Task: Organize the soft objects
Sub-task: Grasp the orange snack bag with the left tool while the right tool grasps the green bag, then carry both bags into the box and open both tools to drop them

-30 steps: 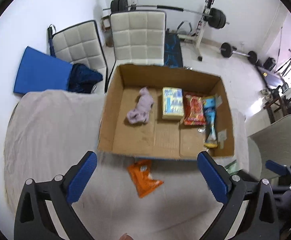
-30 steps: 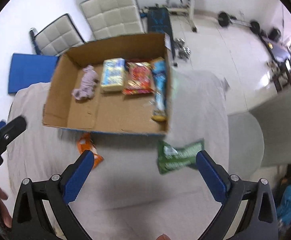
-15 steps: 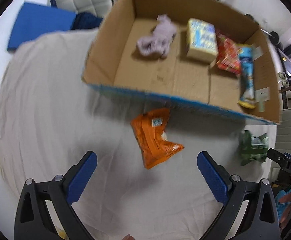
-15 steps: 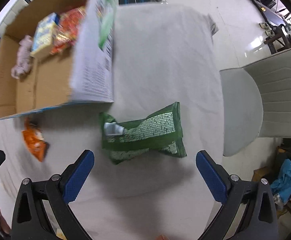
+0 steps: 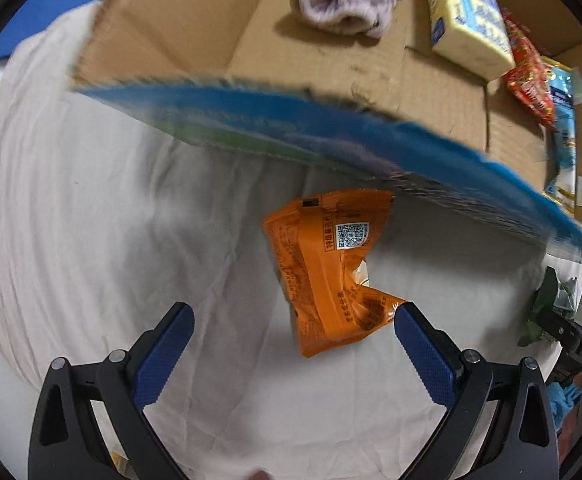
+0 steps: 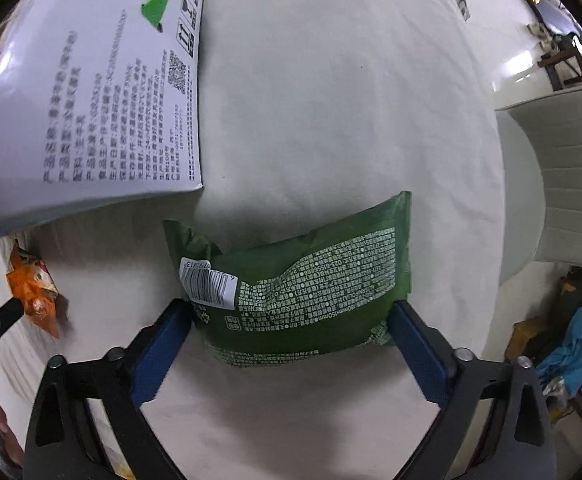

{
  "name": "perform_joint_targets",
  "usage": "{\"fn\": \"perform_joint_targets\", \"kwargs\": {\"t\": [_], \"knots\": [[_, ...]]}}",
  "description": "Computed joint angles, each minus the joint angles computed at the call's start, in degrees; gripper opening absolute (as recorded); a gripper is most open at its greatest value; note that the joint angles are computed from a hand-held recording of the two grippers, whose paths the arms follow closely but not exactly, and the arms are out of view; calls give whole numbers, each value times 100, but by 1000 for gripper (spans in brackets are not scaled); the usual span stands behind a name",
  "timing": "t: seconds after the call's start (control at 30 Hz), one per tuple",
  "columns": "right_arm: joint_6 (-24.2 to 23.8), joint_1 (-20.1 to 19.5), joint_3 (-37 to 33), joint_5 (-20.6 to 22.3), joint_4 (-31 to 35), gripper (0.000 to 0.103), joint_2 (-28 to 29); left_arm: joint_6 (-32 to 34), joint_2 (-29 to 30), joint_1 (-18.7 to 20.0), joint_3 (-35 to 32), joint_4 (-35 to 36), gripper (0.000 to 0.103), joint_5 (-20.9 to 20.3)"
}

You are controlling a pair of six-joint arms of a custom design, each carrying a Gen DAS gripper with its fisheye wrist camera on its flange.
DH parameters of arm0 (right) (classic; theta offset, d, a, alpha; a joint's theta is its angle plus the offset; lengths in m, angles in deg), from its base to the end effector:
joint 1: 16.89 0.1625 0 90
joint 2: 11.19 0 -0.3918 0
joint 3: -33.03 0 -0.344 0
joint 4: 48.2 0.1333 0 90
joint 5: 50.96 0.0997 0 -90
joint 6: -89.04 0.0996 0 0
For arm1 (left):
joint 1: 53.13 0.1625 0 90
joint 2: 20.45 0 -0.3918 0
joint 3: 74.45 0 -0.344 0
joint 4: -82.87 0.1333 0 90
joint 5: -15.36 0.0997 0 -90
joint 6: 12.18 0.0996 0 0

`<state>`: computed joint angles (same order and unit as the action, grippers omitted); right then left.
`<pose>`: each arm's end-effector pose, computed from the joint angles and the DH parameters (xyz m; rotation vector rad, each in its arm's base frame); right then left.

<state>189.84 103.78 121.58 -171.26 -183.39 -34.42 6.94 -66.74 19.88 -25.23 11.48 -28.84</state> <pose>0.3610 -0.4459 -0.1106 -1.3780 -2.1787 0.4478 -0.0034 -0.7116 0.3269 0.8932 2.1405 0.4578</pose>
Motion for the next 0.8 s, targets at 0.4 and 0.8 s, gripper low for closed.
{"fn": "perform_joint_targets", "kwargs": {"t": [0.4, 0.8], "knots": [[143, 236, -226, -79, 286, 70, 103, -313, 425, 225, -573, 357, 43, -371], [502, 768, -865, -190, 530, 65, 448, 1094, -1111, 33, 1758, -1554, 37, 58]]}}
